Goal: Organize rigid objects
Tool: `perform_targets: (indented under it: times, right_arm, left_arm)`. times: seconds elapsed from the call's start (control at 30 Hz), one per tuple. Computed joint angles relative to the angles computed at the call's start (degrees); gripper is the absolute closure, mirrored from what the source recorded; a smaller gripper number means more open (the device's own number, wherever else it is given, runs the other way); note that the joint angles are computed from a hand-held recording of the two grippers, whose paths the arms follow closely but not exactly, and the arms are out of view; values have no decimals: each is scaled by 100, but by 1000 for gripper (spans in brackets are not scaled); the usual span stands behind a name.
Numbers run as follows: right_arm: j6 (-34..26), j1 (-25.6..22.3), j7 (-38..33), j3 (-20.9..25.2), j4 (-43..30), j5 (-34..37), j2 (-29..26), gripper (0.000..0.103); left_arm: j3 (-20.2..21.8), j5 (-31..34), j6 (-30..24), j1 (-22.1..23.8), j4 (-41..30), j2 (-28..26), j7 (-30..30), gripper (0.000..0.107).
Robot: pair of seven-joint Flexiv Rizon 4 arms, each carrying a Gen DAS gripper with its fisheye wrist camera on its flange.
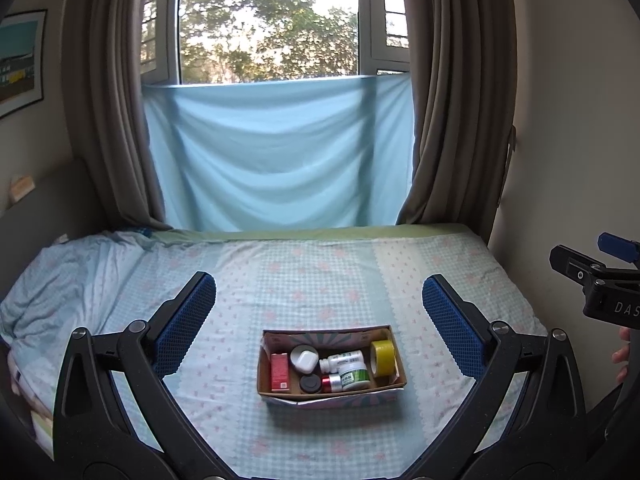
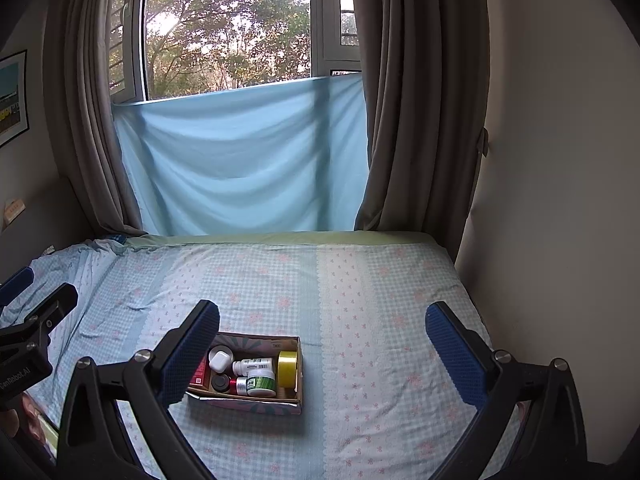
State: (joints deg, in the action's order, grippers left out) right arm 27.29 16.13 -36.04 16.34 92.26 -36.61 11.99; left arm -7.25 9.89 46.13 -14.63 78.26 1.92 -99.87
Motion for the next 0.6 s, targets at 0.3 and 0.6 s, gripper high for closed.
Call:
perform_targets:
  times: [0.3, 0.6]
  right_arm:
    - [-12, 3, -10, 3, -11, 15, -1, 0]
    - [-67, 35, 23, 30, -63, -36, -25, 0]
  left_arm:
    - [2, -22, -27, -4, -14, -5, 27, 4]
    - [-18, 121, 239, 4, 89, 26, 31, 4]
